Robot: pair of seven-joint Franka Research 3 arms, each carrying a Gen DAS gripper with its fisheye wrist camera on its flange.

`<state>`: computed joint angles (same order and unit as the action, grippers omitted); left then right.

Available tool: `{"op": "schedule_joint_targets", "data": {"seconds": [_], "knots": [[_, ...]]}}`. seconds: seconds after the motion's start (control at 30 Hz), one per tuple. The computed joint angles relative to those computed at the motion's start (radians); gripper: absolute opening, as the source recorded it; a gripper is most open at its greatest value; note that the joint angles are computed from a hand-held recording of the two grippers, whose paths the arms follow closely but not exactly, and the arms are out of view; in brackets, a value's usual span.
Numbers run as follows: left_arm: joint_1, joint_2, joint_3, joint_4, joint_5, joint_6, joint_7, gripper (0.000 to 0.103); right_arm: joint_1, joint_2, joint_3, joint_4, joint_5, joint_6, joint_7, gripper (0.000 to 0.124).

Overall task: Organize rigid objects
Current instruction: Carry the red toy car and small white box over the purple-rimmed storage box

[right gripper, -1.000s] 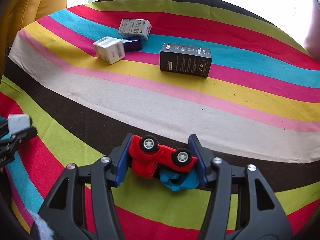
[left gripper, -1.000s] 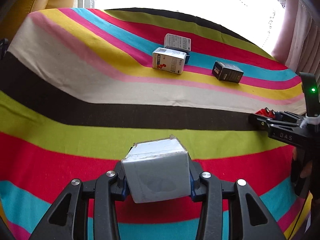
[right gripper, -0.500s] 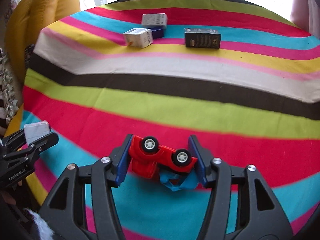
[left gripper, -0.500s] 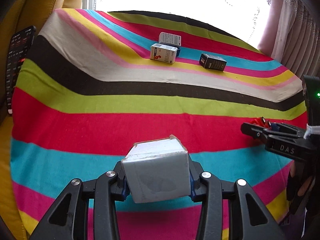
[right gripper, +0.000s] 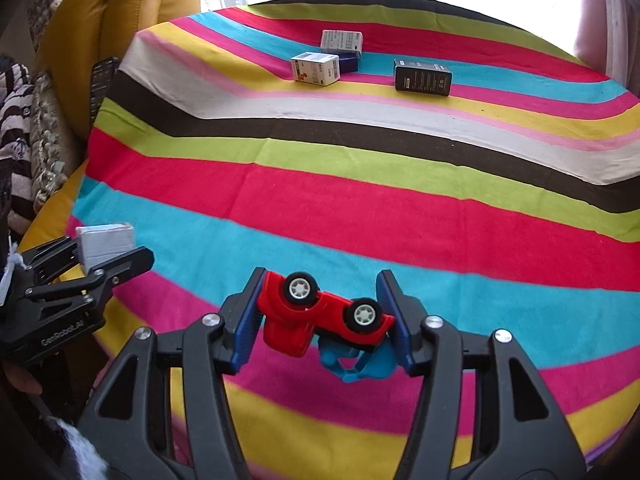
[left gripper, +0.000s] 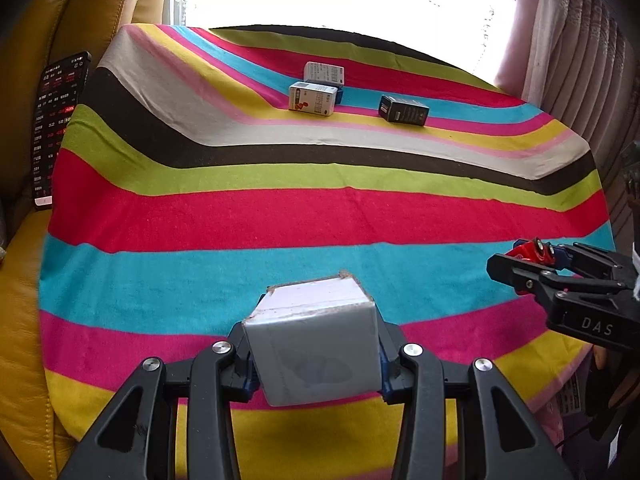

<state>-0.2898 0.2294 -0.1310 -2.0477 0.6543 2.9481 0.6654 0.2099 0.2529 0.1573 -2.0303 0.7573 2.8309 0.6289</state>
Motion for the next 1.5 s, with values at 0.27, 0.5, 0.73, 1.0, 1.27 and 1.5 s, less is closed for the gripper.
{"op": "schedule_joint_targets", "data": {"seconds": [0.27,0.5,0.73,1.0,1.27,1.5], "knots": [[-0.013,-0.031,-0.013,-0.029,0.017,0.005,0.001,0.044,-0.004,-0.104,-0.005,-0.104,0.093,0.030,-0.079,0.059],[-0.035,-0.038,-0.036,-0.015,0.030,0.002,0.030,0.044,0.003,-0.191,-0.047,-0.182,0.190,0.045,-0.162,0.059],[-0.066,-0.032,-0.062,0.015,0.036,-0.017,0.091,0.044,0.007,-0.277,-0.105,-0.256,0.244,0.042,-0.198,0.059],[-0.108,-0.008,-0.101,0.077,0.012,-0.036,0.211,0.044,0.002,-0.354,-0.164,-0.339,0.269,0.068,-0.220,0.059],[-0.153,0.048,-0.159,0.178,-0.097,-0.056,0.417,0.044,-0.038,-0.409,-0.224,-0.412,0.238,0.095,-0.169,0.059],[-0.180,0.102,-0.227,0.265,-0.225,-0.090,0.639,0.044,-0.083,-0.436,-0.274,-0.454,0.218,0.124,-0.123,0.059]]}}
